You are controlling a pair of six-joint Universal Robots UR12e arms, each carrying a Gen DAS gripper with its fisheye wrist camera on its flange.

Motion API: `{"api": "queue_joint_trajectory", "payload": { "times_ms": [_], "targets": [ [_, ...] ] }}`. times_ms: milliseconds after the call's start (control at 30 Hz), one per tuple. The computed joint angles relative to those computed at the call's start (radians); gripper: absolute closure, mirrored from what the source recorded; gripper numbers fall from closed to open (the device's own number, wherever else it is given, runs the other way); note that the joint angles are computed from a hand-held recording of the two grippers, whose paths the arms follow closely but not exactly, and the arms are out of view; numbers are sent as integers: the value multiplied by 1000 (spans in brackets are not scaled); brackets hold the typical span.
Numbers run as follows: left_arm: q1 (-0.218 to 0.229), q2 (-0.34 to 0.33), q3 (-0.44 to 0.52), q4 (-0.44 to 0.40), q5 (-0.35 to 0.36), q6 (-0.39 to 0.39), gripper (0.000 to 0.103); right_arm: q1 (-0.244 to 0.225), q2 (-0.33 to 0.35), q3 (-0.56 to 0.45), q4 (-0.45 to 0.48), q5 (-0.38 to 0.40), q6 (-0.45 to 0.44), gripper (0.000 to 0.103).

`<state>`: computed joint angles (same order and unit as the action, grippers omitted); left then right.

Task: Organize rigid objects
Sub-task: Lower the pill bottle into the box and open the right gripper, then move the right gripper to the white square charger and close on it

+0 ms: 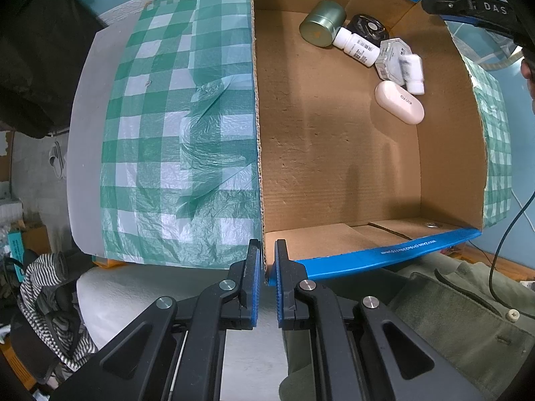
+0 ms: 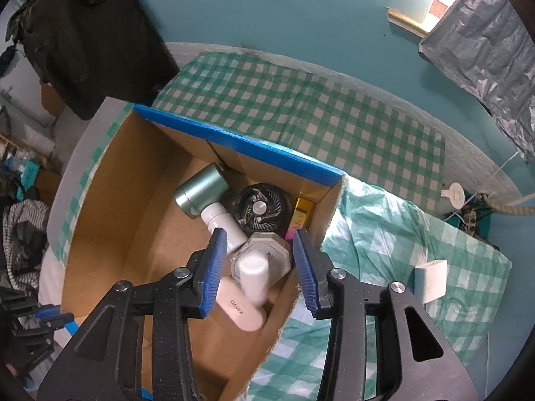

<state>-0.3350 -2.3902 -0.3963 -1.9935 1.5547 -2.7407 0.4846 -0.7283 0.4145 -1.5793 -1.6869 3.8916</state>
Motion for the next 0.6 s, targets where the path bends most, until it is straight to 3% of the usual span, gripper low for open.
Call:
{"api": "queue_joint_trajectory", "payload": {
  "times_ms": [300, 600],
  "targets": [
    [-1, 0, 1, 0, 3, 3, 97, -3, -68, 106, -59, -22, 27, 52],
    [-3, -5, 11, -6, 5, 1, 97, -20, -171, 278, -107, -39, 68, 50]
  ]
}}
